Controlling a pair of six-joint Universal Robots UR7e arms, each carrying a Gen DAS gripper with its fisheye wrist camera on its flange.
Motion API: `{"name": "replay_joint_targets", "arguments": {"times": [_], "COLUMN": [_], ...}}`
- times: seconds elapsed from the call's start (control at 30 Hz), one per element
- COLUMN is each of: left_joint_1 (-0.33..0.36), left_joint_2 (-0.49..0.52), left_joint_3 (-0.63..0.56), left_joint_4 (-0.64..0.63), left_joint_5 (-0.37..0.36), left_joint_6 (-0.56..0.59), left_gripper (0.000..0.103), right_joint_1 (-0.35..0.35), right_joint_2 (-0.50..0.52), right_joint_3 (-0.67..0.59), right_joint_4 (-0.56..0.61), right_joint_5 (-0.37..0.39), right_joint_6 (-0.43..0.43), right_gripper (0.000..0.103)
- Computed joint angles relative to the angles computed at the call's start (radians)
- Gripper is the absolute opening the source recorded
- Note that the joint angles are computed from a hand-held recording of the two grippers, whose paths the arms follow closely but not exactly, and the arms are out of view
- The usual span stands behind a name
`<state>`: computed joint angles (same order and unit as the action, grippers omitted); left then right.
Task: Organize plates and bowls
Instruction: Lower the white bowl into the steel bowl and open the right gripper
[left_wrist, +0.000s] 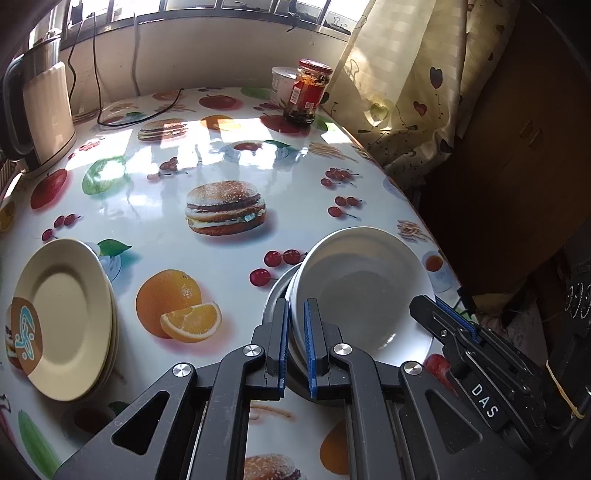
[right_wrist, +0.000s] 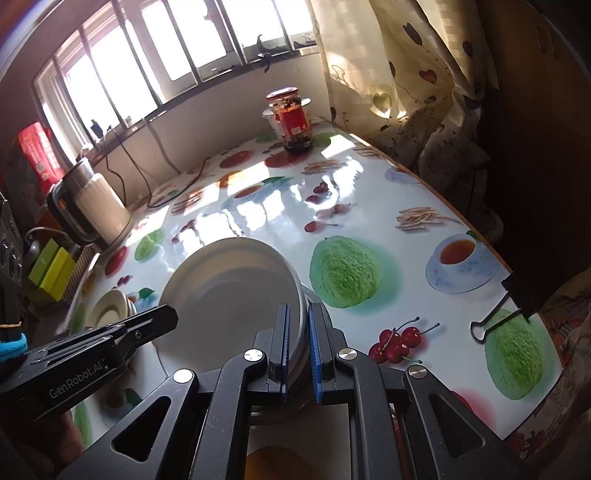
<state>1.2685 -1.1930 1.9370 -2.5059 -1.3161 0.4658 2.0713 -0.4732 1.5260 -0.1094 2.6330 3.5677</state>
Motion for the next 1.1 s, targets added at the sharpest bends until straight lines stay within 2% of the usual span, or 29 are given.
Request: {"name": "replay_joint_targets", "arguments": {"times": [0.33,0.8,0.87,0.97,1.1], "left_joint_1": [0.002,0.002,0.001,0.002,0.006], "left_joint_2": [0.004,0.000,-0.001,-0.004,-0.010], "left_joint_3": [-0.004,0.002,0.001,0.006,0.010], "left_joint_4": [0.005,-0.009,-0.012,-0.023,-0.024], "left_joint_5": [0.003,-0.011,-0.011,-0.011,-0.017], "left_joint_6": [0.002,-0.001,0.003,0.015,0.017], "left_gripper": [0.008,0.008,0.008,0.008,0.008], "right_joint_1": [-0.001,-0.002,0.000,0.005,0.013], "right_joint_2": [-0.003,-0.006,-0.004,0.002,0.002], "right_joint_3": [-0.003,0.001,-0.002,-0.007,-0.004], "right_joint_4": [0.022,0.003,0.003,0.003,-0.010], "right_joint_5": [-0.006,-0.007,-0.002,0.010,0.021], "right_joint_6": [0.021,0.002,-0.006,-0.010,-0.018], "right_gripper": [0.011,0.013,0.015,0.027,0.032]}}
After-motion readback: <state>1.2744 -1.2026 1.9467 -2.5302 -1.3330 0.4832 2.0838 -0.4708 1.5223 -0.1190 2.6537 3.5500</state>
